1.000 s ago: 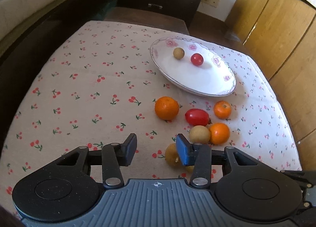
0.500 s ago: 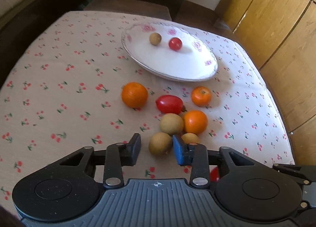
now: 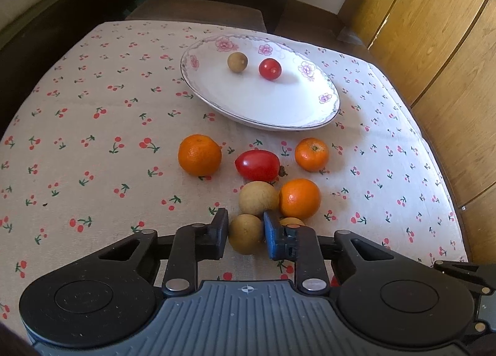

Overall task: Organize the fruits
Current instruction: 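Grasp a brown round fruit with the left gripper while the right holds the tomato, then carry the brown fruit in the left gripper while the right carries the tomato to the bowl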

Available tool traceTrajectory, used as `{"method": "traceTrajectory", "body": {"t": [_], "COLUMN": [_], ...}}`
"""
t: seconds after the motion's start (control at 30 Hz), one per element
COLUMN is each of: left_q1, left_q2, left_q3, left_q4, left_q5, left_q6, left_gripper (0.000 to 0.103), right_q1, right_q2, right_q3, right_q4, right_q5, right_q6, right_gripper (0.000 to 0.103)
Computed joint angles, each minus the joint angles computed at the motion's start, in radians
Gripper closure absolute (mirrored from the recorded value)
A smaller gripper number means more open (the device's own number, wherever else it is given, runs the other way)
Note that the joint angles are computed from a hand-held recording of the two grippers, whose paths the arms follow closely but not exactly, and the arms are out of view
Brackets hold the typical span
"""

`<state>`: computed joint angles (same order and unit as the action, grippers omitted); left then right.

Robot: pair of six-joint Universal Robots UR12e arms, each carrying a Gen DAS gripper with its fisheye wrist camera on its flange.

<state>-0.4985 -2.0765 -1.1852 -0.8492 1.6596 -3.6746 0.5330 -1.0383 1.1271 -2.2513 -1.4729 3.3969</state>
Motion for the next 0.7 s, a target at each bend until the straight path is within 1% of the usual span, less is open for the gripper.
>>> {"method": "traceTrajectory", "body": {"t": [0.27,0.53,0.6,0.7], "left_q1": [-0.007,-0.008,-0.011,-0.017], "left_q2": [0.018,0.027,0.025,0.023], "left_q3": [-0.016,-0.030,-0.029,-0.029], "left_q4": [-0.011,-0.017,-0.018,-0.015], "left_q5": [0.010,0.006,0.014,0.032], "left_q6": [0.037,0.035,0.043,0.064], "left_gripper": [0.071,0.070,0.068,0.067], "right_q1": [0.000,0.000,-0.002,-0.003], "right_q2": [-0.001,0.001,0.002,0.004], "right_q3": [-0.003,-0.003,-0.002,-0.004], "right_q4": [-0.004,0.018,0.017,0.017], "right_q5": [-0.012,-0.030,-0.022,-0.019], "right_q6": [0.001,-0.005,-0.006,-0.007], "right_gripper": [0.069,0.069,0.069,0.069]}}
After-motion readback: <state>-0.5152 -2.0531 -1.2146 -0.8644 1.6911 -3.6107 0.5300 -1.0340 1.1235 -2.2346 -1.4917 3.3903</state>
